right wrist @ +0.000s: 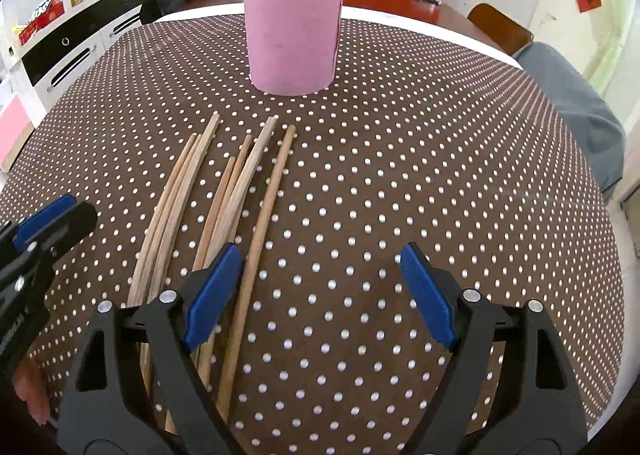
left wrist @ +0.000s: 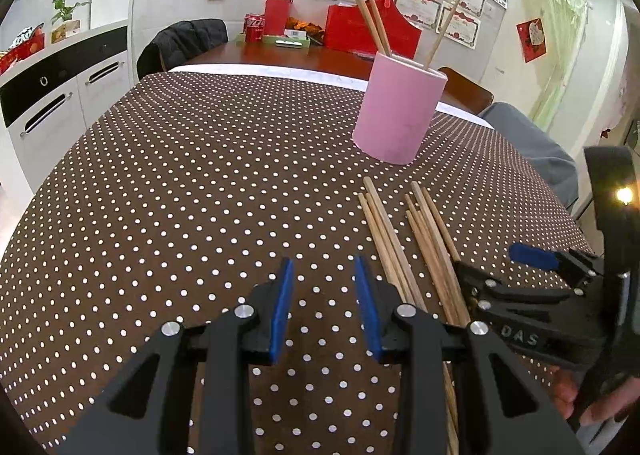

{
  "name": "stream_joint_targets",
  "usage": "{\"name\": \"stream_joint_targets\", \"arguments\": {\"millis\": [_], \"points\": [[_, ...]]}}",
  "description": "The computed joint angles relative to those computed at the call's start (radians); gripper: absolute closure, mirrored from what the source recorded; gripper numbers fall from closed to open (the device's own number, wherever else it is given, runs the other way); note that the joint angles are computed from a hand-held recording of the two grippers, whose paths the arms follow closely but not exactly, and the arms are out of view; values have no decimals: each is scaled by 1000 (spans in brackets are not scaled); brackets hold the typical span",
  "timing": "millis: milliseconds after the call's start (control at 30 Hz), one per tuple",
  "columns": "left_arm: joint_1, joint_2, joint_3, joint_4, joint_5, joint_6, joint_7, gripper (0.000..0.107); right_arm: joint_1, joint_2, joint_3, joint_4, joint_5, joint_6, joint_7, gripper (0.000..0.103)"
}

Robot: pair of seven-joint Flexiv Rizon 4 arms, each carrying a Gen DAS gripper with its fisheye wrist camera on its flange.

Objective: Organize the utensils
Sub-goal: 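Close the right gripper on one chopstick from the bundle, then close the left gripper on a chopstick while the right gripper holds its chopstick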

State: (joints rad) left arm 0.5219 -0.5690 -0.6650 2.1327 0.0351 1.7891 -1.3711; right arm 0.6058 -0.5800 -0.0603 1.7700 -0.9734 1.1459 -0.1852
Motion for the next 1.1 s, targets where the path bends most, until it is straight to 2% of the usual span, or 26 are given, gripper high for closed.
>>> {"name": "stream_joint_targets", "arguments": {"millis": [33,67,100,133,167,233,333,467,567,667,867,933,1100], "points": [[0,-1,0,0,1,-1,1,71,-1,-6,-1,-9,-4,0,-13,22],[1,0,-1,2,2,0,2,71,-4,-8,-3,-10,-10,13,-15,28],[-1,1,0,2,3,0,2,71,-18,-17,-1,-14,-12,61,-23,48],[-2,2,0,3,3,-1,3,70,-27,-25,-9,-13,-27,133,-27,62],[6,0,-11,3,5,-7,6,70,-8,-26,-35,-14,-61,140,-29,88],[34,-8,-50,7,5,-27,13,68,9,-27,-48,-20,-88,130,-51,94],[59,-14,-92,11,-7,-55,29,67,-17,-30,-38,-10,-59,220,-46,96],[24,-5,-73,-3,-39,-89,61,65,-26,-22,-69,36,15,360,-15,97],[-35,6,-30,-26,-80,-124,90,65,75,-10,-207,91,-11,450,74,97],[-124,18,54,-52,-124,-142,106,65,130,-6,-289,130,20,529,110,97],[-342,45,276,-107,-190,-177,115,61,277,-14,-462,205,125,654,105,97],[-447,54,390,-126,-206,-186,96,54,307,-21,-494,227,173,692,87,97],[-671,40,638,-216,-200,-264,21,47,337,-24,-511,264,269,740,30,97]]}}
